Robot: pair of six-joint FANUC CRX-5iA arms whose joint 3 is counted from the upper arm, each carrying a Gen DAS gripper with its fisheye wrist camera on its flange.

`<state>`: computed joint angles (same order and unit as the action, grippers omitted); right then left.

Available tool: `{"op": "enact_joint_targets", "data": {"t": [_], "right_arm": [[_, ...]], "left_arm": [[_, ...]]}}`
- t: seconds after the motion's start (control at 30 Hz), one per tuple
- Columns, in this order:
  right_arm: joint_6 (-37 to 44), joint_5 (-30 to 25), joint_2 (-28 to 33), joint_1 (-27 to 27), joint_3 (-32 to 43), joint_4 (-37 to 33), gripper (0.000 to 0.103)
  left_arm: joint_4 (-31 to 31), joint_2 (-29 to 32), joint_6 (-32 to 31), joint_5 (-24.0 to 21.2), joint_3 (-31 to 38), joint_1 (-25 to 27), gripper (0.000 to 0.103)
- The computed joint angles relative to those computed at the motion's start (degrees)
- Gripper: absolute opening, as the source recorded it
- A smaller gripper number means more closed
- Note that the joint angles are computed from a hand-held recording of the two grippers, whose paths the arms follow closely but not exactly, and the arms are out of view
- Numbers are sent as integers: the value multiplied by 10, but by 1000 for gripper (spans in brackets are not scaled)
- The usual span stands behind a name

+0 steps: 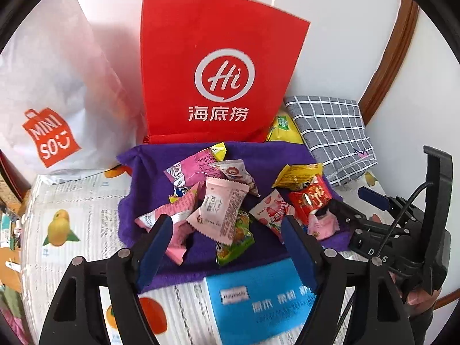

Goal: Organize snacks

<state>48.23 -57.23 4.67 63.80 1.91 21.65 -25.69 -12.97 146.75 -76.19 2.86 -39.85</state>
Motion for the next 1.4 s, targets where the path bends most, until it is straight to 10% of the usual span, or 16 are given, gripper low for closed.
{"op": "enact_joint_targets", "data": {"t": [0.63,1.4], "right_arm": [[-84,-76,-123,66,-52,7,79],[-313,-281,-298,337,-175,187,103]], "left_arm": [[-110,13,158,-137,70,-187,86],[-291,148,253,-367,243,-465,98]]}}
